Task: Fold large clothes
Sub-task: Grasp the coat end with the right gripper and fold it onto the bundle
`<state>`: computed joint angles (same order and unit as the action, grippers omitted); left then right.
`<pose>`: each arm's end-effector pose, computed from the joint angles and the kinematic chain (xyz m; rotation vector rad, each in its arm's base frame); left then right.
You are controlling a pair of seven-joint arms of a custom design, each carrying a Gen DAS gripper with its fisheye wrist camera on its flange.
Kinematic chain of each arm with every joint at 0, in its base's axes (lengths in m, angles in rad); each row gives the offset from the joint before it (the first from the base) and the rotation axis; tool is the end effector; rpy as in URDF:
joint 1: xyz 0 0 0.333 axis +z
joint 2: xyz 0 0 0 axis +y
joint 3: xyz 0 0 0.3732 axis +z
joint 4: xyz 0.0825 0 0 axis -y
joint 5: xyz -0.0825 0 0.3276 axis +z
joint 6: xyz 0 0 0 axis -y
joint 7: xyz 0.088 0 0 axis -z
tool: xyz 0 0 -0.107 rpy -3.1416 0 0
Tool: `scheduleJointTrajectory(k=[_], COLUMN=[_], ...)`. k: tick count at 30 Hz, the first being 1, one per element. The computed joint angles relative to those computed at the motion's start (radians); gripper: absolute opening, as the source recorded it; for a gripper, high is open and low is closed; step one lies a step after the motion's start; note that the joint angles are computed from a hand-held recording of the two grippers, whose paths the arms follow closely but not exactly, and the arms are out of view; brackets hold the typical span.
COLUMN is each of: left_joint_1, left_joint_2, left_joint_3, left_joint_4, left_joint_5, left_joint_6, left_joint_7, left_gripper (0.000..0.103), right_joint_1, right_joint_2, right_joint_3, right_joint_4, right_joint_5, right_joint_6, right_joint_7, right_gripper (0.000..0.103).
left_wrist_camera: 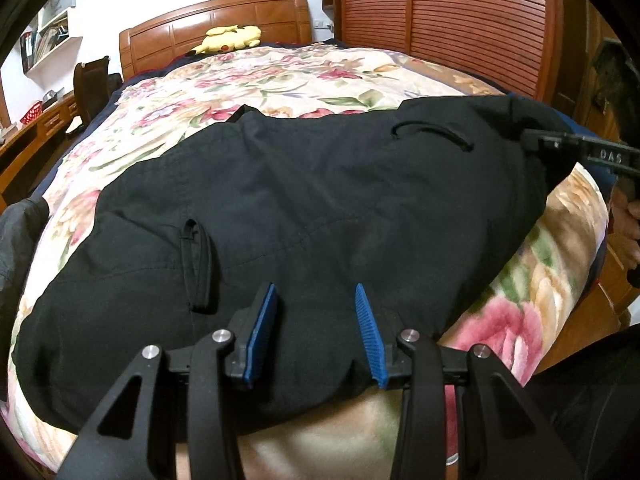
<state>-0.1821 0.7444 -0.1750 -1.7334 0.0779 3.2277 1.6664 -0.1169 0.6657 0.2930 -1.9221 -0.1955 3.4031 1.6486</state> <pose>0.6806 -0.2271 0.3323 -1.3900 2.1912 -0.8853 0.6674 0.0975 0.3478 -1.7923 1.5109 -0.5416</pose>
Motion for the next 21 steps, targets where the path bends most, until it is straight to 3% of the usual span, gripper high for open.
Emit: scheduleJointTrajectory(k=[8,14,21], left_joint_1=[0.094,0.208,0.295], left_joint_2=[-0.032,-0.071,-0.112], left_joint_3=[-0.093,-0.176,-0.192], left_joint_4=[-0.055,-0.130,-0.215], left_joint_5=[0.013,0.040,0.098], left_joint_6=[0.051,0.143,0.229], left_joint_7=[0.026,0.010,-0.056], left_gripper=[0.040,0.040,0.040], right_joint_1=[0.042,0.185,0.268], right_joint_2=[-0.024,-0.049,-0.040], right_joint_3=[-0.027,-0.135,-0.152], right_joint_4=[-0.009,0.017,0.108], right_joint_5=[-0.021,-0.009,-0.004], right_joint_6=[0.101,0.162,0.090], right_joint_7=[0.038,0.016,-0.023], right_gripper=[0.021,0.019,0.018])
